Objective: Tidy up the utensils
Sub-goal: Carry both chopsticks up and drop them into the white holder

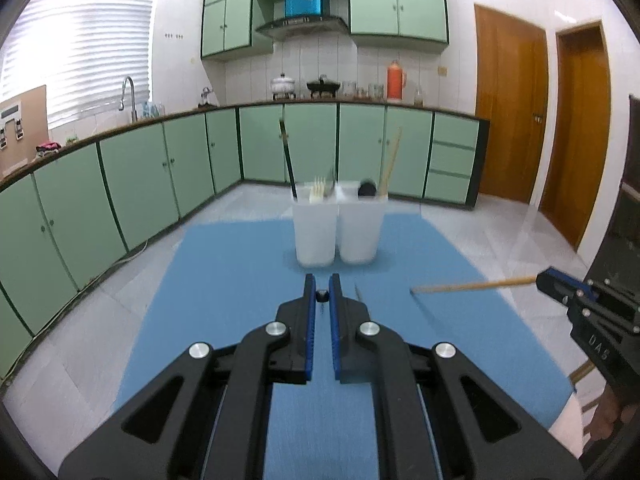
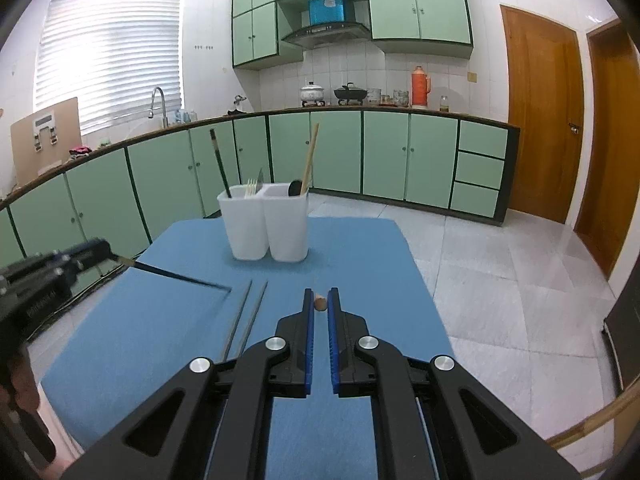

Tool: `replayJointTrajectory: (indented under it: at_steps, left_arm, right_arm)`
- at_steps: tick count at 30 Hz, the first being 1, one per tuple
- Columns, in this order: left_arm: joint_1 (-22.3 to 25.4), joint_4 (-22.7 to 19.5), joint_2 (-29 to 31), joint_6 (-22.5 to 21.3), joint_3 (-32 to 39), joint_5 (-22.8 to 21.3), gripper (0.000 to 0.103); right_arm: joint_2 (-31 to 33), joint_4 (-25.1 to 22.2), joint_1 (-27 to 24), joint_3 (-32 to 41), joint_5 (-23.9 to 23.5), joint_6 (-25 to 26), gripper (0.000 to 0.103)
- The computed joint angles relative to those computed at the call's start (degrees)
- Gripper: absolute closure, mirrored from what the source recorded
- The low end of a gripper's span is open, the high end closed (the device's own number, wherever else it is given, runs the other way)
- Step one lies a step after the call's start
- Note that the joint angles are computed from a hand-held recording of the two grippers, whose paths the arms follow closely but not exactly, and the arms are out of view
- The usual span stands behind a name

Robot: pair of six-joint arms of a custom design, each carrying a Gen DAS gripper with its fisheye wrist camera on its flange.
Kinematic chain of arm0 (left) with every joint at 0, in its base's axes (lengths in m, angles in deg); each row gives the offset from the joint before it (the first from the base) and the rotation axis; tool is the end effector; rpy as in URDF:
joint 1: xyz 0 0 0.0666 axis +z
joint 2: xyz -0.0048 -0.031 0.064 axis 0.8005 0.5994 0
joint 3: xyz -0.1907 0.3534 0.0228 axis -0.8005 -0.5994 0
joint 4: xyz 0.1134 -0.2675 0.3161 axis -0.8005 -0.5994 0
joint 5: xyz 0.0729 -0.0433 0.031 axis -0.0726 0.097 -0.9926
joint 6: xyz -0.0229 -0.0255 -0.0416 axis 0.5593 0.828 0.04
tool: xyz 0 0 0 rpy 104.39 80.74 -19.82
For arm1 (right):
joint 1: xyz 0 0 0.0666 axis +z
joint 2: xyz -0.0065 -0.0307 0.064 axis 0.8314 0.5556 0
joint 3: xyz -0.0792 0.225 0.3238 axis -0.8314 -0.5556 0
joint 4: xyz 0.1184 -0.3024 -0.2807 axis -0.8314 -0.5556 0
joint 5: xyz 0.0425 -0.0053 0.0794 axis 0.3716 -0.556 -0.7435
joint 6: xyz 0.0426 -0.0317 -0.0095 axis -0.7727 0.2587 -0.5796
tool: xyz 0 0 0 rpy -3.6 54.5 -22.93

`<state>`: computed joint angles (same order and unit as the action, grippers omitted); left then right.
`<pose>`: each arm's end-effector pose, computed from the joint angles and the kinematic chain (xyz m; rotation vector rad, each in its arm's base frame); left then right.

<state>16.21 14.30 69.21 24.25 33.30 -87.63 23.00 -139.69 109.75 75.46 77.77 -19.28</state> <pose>0.3343 -0.2392 0.5487 0.3239 2.0257 -0.1912 0.2716 0.3219 0.5298 0.1455 2.0626 0.0008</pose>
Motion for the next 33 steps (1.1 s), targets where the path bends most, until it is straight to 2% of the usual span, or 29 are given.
replayJointTrajectory:
  at_steps: [4, 12, 17, 25, 33]
  left_arm:
    - [1.2, 0.6, 1.5, -0.8, 3.6, 1.8, 0.097]
    - [3.7, -2.1, 5.2, 0.7, 10.6, 8.3, 0.097]
    - [4.6, -2.1, 6.7, 0.0, 12.9, 9.7, 0.097]
    - [5.7, -1.7, 9.7, -1.3, 17.6, 11.2, 0.097]
    - [6.8, -0.6, 16.8, -2.9, 28.9, 11.4, 0.097]
  right_arm:
    - [-0.3, 1.1, -2.4, 1.9, -3.6, 3.4, 0.097]
    - [0.8, 0.0, -6.2, 7.1, -12.4, 8.4, 0.097]
    - [2.2, 0.0, -8.2, 11.0, -17.5, 12.1, 0.097]
    - [6.3, -0.7, -9.8, 19.4, -21.3, 18.8, 0.097]
    - [13.1, -1.2, -13.2, 31.9, -22.9, 24.7, 0.097]
